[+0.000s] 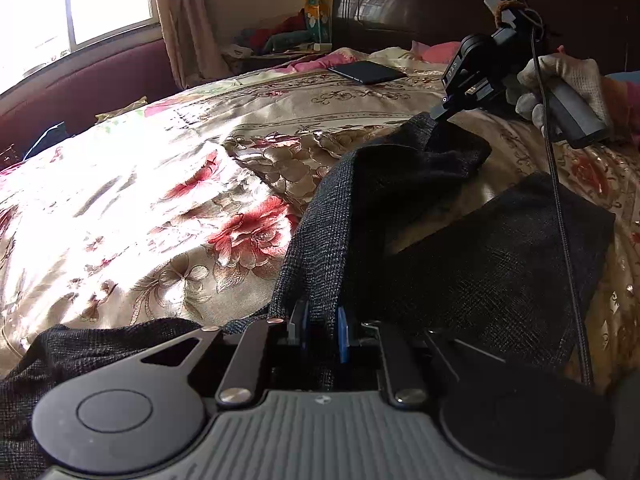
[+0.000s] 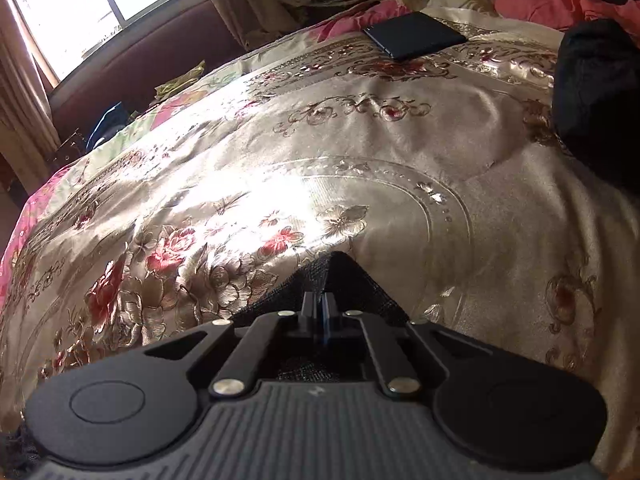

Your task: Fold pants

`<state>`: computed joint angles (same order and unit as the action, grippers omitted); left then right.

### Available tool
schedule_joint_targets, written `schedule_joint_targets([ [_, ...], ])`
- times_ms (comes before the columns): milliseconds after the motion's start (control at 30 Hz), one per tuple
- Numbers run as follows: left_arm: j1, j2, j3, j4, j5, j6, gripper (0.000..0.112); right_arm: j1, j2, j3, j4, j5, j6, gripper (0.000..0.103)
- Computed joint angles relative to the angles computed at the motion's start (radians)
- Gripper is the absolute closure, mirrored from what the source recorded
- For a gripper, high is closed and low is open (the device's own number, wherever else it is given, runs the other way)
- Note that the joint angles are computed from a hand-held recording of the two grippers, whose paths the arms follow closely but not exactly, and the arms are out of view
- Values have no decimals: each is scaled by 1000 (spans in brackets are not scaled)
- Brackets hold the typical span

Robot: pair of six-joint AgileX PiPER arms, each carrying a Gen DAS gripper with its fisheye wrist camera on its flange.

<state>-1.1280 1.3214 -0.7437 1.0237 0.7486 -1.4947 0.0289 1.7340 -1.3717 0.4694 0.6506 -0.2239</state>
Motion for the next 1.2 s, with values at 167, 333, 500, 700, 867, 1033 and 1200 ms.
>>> schedule_joint_targets([
  [167,6,6,-7,-12,-9,11,83,3,45,-50,-45,43,6,82],
  [333,39,21,-11,-7,-37,7,82,31,77,-52,-110,17,37,92],
  [500,35,11,-24,-25,-5,35,82,-19,-42,42,131,-3,-145,101],
  [700,-64,-40,-80,-22,159,67,82,-229,-292,99,523,164,-398,101],
  [867,-235,-61,-125,21,273,40,82,-542,-523,243,644,411,-588,101],
  [1033,-288,21,-157,-90,216,113,82,-707,-525,475,438,335,-611,94],
  [1200,-351,56,-165,-170,238,124,81,-946,-507,677,535,511,-730,93],
])
